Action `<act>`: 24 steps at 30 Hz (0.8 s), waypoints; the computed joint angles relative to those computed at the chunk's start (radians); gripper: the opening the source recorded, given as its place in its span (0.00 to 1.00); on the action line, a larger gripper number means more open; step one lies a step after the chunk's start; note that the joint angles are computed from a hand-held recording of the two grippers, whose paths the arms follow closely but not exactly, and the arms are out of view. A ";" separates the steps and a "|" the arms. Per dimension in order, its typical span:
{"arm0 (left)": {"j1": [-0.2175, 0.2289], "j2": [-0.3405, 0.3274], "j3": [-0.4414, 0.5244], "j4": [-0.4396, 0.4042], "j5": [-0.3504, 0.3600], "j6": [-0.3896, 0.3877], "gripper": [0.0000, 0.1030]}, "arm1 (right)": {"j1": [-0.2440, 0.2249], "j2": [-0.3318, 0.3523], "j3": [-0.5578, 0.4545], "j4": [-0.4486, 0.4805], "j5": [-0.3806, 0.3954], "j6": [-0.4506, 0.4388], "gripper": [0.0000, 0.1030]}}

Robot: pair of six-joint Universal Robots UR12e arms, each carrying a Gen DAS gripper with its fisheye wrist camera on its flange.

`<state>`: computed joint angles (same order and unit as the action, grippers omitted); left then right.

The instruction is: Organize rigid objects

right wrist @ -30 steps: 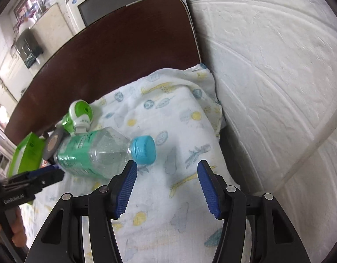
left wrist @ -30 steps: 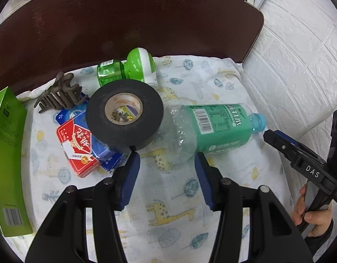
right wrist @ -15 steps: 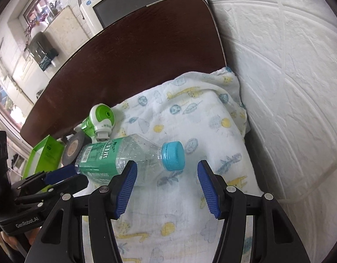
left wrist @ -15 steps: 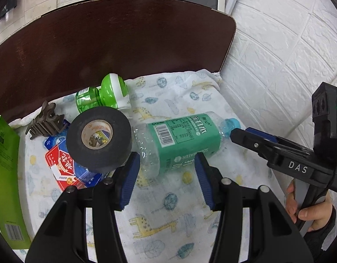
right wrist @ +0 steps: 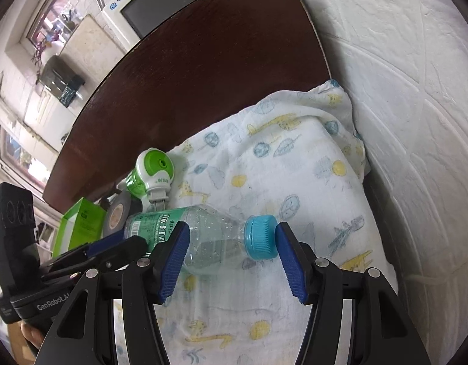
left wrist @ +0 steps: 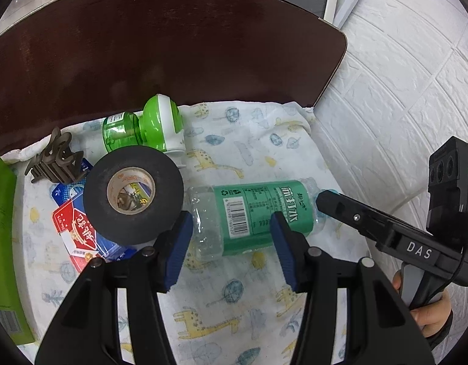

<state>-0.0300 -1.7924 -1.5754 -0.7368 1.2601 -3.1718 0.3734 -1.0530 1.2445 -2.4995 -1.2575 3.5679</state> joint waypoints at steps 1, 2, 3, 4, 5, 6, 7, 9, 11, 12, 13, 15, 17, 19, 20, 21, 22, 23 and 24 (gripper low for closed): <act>-0.003 0.003 -0.005 0.010 0.013 0.010 0.49 | 0.001 -0.003 0.004 0.000 -0.004 0.010 0.58; -0.007 0.009 -0.013 0.026 0.028 0.021 0.50 | 0.004 -0.006 0.007 -0.001 -0.013 0.015 0.58; -0.008 0.013 -0.020 0.038 0.035 0.028 0.51 | 0.007 -0.010 0.013 -0.010 -0.021 0.016 0.58; -0.008 0.017 -0.025 0.046 0.040 0.035 0.51 | 0.010 -0.013 0.018 -0.017 -0.028 0.015 0.59; -0.007 0.022 -0.030 0.050 0.038 0.035 0.51 | 0.012 -0.017 0.024 -0.027 -0.032 0.015 0.59; -0.003 0.026 -0.033 0.052 0.030 0.032 0.51 | 0.016 -0.020 0.028 -0.036 -0.041 0.014 0.59; 0.001 0.031 -0.038 0.055 0.021 0.030 0.51 | 0.019 -0.024 0.031 -0.043 -0.051 0.013 0.59; 0.008 0.042 -0.046 0.066 0.004 0.027 0.51 | 0.025 -0.032 0.039 -0.062 -0.068 0.012 0.59; 0.012 0.052 -0.054 0.079 -0.005 0.024 0.51 | 0.032 -0.039 0.042 -0.077 -0.088 0.005 0.59; 0.014 0.058 -0.058 0.084 -0.009 0.023 0.52 | 0.036 -0.043 0.043 -0.085 -0.101 -0.001 0.59; 0.015 0.065 -0.062 0.093 -0.008 0.024 0.52 | 0.041 -0.047 0.044 -0.093 -0.113 -0.006 0.59; 0.018 0.083 -0.076 0.128 0.006 0.033 0.53 | 0.046 -0.053 0.044 -0.109 -0.120 -0.007 0.59; 0.025 0.100 -0.087 0.153 0.016 0.036 0.52 | 0.048 -0.057 0.042 -0.124 -0.104 -0.006 0.59; 0.037 0.119 -0.100 0.176 0.024 0.036 0.52 | 0.056 -0.056 0.033 -0.138 -0.096 -0.013 0.59; 0.044 0.128 -0.108 0.193 0.031 0.037 0.52 | 0.061 -0.054 0.026 -0.143 -0.094 -0.016 0.59; 0.052 0.137 -0.116 0.205 0.036 0.038 0.53 | 0.066 -0.051 0.020 -0.149 -0.091 -0.019 0.59; 0.062 0.147 -0.126 0.218 0.041 0.037 0.53 | 0.073 -0.048 0.010 -0.153 -0.086 -0.024 0.59; 0.073 0.157 -0.135 0.228 0.044 0.035 0.53 | 0.079 -0.043 0.000 -0.154 -0.081 -0.028 0.59; 0.084 0.167 -0.145 0.238 0.047 0.032 0.53 | 0.087 -0.036 -0.013 -0.153 -0.076 -0.033 0.59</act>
<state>0.0540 -1.6259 -1.7205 -0.4988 1.3071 -3.1402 0.4604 -1.0895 1.2318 -2.6526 -1.3334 3.5348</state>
